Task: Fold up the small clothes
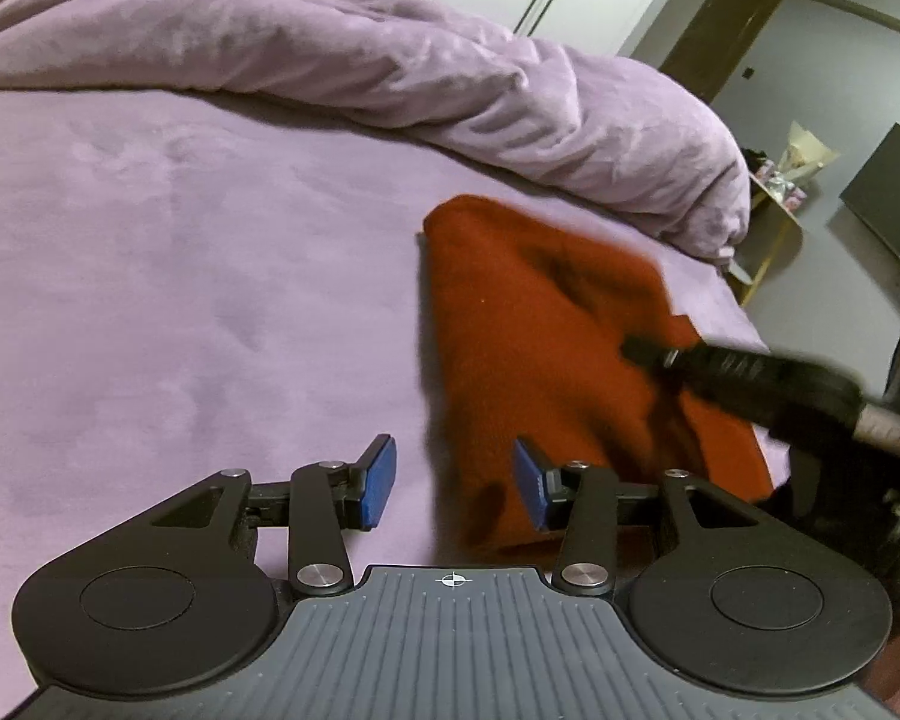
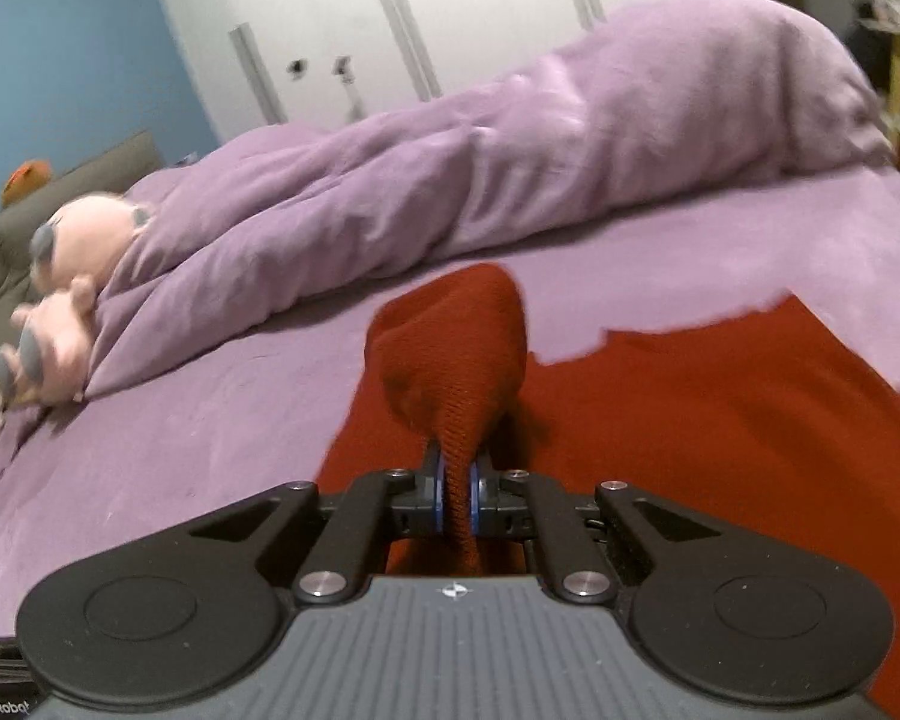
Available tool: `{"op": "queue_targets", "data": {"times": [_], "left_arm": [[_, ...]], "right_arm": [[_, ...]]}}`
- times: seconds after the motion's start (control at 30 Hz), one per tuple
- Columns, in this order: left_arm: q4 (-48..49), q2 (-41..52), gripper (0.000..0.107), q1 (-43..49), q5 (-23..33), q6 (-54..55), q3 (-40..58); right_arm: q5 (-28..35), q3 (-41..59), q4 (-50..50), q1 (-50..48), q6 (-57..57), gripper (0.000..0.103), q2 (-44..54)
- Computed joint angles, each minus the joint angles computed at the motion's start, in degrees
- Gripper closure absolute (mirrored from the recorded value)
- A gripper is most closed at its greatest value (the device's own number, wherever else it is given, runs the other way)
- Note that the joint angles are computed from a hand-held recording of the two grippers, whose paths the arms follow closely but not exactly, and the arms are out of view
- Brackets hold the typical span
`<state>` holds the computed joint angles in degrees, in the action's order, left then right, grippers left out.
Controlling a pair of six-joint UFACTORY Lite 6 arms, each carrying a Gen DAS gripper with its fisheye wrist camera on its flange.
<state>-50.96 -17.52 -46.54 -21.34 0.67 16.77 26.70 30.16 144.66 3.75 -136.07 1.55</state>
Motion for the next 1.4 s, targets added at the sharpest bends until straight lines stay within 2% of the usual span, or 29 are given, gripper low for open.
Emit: {"op": "queue_targets", "data": {"times": [0.1, 0.2, 0.27, 0.37, 0.5, 0.6, 0.9, 1.03, 1.1, 1.2, 1.23, 1.33, 1.4], "left_arm": [[7.41, 6.29, 0.059, 0.67, 0.47, -8.35, 3.57], [6.03, 8.99, 0.059, -0.12, 0.70, -6.99, 5.24], [4.68, 9.76, 0.057, -0.52, 0.69, -5.01, 5.63], [4.91, 10.14, 0.056, -0.42, 0.86, -5.45, 5.67], [3.88, 10.31, 0.055, -0.62, 1.01, -5.14, 5.87], [2.36, 10.48, 0.053, -0.73, 1.36, -3.45, 6.19], [4.25, 9.32, 0.051, 0.20, 2.30, -4.51, 4.97], [-4.05, 5.49, 0.051, -2.22, 1.69, 2.60, 2.35], [-9.82, 3.97, 0.051, -4.45, 0.49, 7.84, 1.25], [-15.84, 4.04, 0.050, -6.85, -0.73, 13.97, 1.19], [-16.51, 4.47, 0.050, -7.30, -1.03, 14.69, 1.33], [-17.94, 6.43, 0.050, -8.17, -1.49, 15.93, 2.48], [-18.50, 7.41, 0.050, -8.60, -1.68, 15.58, 3.48]], "right_arm": [[-3.51, 5.02, -4.66, -0.65, 2.41, 0.095, 7.86], [-1.28, 3.54, -7.96, -2.72, 3.08, 0.089, 5.32], [1.14, 1.72, -10.88, -5.57, 4.07, 0.070, 2.72], [3.63, 1.05, -17.81, -10.50, 8.88, 0.052, 2.26], [9.26, 4.22, -35.38, -17.68, 23.96, 0.047, 6.97], [13.18, 6.61, -40.19, -19.96, 29.17, 0.041, 10.28], [17.08, 16.77, -45.51, -19.55, 41.14, 0.040, 21.67], [20.41, 19.75, -47.07, -19.89, 45.49, 0.041, 24.64], [21.28, 21.40, -47.58, -19.09, 47.19, 0.047, 26.17], [20.70, 22.64, -46.84, -16.79, 47.72, 0.050, 26.79], [19.99, 22.72, -46.40, -15.94, 47.37, 0.055, 26.55], [14.48, 22.57, -43.63, -11.54, 44.78, 0.072, 24.72], [8.98, 20.72, -39.58, -7.91, 39.62, 0.078, 21.05]]}}
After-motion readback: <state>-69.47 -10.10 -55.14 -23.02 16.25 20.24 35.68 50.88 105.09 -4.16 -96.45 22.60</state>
